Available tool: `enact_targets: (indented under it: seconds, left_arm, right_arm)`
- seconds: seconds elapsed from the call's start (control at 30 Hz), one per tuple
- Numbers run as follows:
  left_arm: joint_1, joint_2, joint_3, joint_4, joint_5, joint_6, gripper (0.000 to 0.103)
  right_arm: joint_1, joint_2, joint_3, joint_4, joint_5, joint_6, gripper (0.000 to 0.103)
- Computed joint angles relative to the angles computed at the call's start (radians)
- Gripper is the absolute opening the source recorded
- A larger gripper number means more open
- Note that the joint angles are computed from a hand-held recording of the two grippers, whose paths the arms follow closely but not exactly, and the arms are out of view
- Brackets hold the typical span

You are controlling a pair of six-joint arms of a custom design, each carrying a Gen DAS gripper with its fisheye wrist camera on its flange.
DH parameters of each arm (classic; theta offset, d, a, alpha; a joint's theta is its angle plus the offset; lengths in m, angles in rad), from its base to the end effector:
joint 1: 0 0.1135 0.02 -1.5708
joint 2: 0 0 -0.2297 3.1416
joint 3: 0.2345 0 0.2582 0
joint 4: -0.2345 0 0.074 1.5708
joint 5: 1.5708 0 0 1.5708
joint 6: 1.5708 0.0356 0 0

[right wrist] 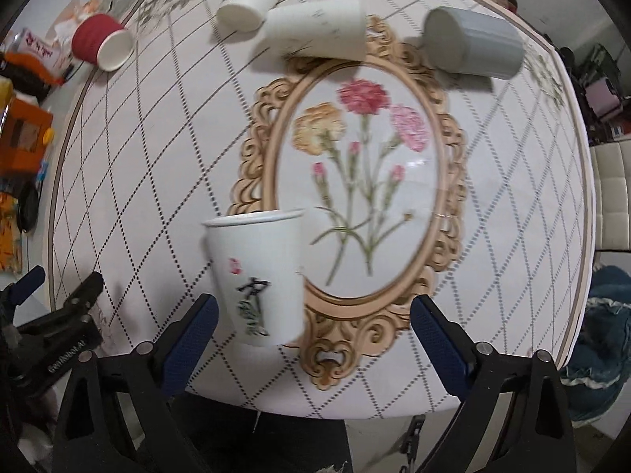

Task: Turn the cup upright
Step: 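Grasp the white cup with the right gripper while the left gripper releases it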

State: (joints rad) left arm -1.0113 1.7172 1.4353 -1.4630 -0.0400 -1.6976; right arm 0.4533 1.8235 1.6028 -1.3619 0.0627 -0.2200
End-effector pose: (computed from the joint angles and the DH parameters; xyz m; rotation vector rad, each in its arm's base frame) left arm 0.1564 -0.2471 0.2206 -1.0471 2.9470 0.2800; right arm 0.3015 0.1444 0.2299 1.0363 -2.9594 0.0998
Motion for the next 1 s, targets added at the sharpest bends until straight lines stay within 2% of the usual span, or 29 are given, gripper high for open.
enact_targets:
  seconds: [0.17,0.33,0.43,0.47,0.5,0.77,0.83,1.0]
  left_arm:
    - [-0.008,-0.033,-0.075,0.050,0.020,-0.008,0.093]
    - [-0.004,-0.044,-0.105,0.080,0.024,0.011,0.093]
    - [0.000,-0.038,-0.099,0.082,0.026,0.024,0.093]
    - [0.002,-0.037,-0.096,0.082,0.026,0.030,0.093]
    - [0.005,-0.037,-0.097,0.084,0.027,0.037,0.093]
    - [0.041,-0.035,-0.112,0.118,0.021,0.109,0.093]
    - [0.056,-0.030,-0.122,0.138,0.026,0.133,0.103]
    - [0.082,-0.024,-0.125,0.148,0.008,0.164,0.103]
  right_arm:
    - [0.048,0.035,-0.014,0.023,0.016,0.035,0.094]
    - [0.059,0.098,0.017,0.017,0.008,0.066,0.085]
    - [0.053,0.156,0.052,0.000,-0.015,0.084,0.072]
    - [0.048,0.174,0.067,-0.008,-0.027,0.091,0.065]
    - [0.042,0.193,0.083,-0.019,-0.040,0.105,0.063]
    - [-0.027,0.244,0.140,-0.054,-0.138,0.205,0.063]
    - [-0.029,0.236,0.125,-0.050,-0.135,0.204,0.063]
    - [-0.026,0.195,0.073,-0.031,-0.140,0.214,0.062]
